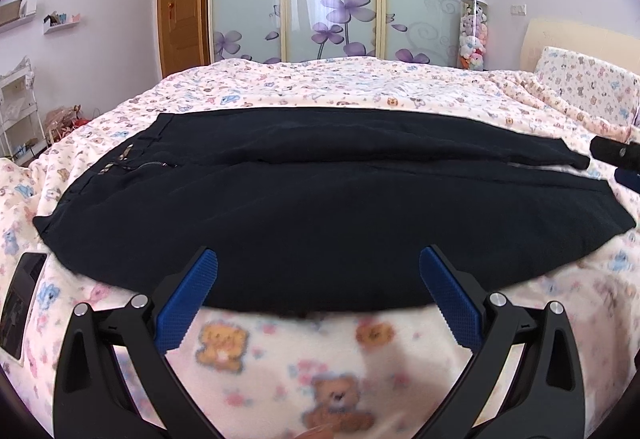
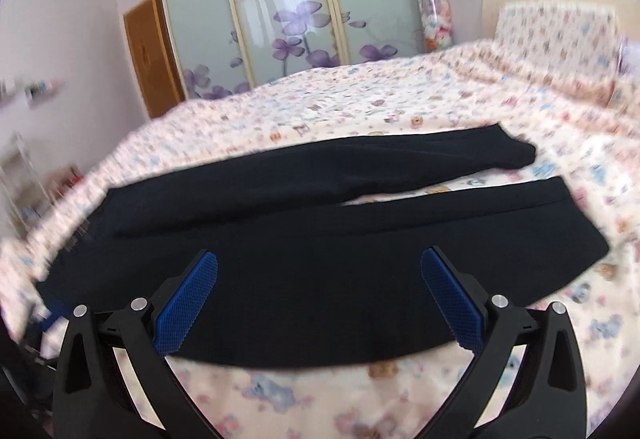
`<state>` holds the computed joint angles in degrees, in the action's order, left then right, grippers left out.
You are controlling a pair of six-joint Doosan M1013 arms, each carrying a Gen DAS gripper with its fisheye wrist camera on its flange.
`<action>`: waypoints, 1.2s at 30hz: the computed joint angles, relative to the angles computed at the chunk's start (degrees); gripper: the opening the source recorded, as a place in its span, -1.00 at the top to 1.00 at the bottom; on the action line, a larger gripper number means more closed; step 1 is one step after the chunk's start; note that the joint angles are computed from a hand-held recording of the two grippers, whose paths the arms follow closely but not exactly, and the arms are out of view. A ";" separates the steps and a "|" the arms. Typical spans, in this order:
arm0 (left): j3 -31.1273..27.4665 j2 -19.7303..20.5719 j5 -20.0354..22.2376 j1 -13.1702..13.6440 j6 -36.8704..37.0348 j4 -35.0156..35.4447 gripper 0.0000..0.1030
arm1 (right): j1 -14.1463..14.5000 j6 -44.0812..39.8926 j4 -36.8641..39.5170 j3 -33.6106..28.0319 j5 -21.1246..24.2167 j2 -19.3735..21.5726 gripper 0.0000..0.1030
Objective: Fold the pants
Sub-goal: 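Reach the right gripper to the trouser leg hems and grasp them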
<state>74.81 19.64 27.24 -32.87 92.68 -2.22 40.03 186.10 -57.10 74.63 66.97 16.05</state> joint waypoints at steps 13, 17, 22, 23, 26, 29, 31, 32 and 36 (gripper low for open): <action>-6.59 4.59 -6.69 -2.54 -30.39 27.28 -0.97 | -17.92 -5.05 13.65 8.49 -16.58 -9.81 -0.97; -8.63 6.38 -3.06 -2.17 -22.79 20.13 -0.97 | -22.66 -4.07 14.08 10.20 -15.68 -10.28 -0.97; -12.29 8.53 2.60 -0.23 -3.87 -1.82 -0.97 | -27.68 -3.42 15.02 11.51 -14.73 -9.02 -0.78; -12.54 8.74 3.37 0.18 -0.98 -5.47 -0.97 | -28.75 -4.41 15.85 11.40 -14.93 -8.69 -0.75; -13.71 9.65 6.12 1.01 6.03 -14.28 -0.97 | -30.55 -5.63 16.25 11.33 -14.42 -7.20 -0.56; -13.40 9.57 6.13 0.98 9.77 -17.38 -0.97 | -31.26 -6.43 16.68 10.50 -12.31 -5.74 -0.50; -13.26 9.52 6.10 0.84 11.35 -18.16 -0.97 | -31.93 -6.94 18.36 10.23 -11.35 -5.07 -0.36; -13.46 9.61 6.39 0.75 11.38 -17.68 -0.97 | -31.95 -6.40 18.26 10.37 -11.03 -4.92 -0.31; -14.44 10.20 7.56 0.60 10.18 -16.49 -0.97 | -31.63 -2.74 16.21 11.91 -11.61 -6.01 0.67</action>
<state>60.38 29.84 34.80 -32.27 102.86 -18.71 8.40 183.36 -40.89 86.54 55.36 10.05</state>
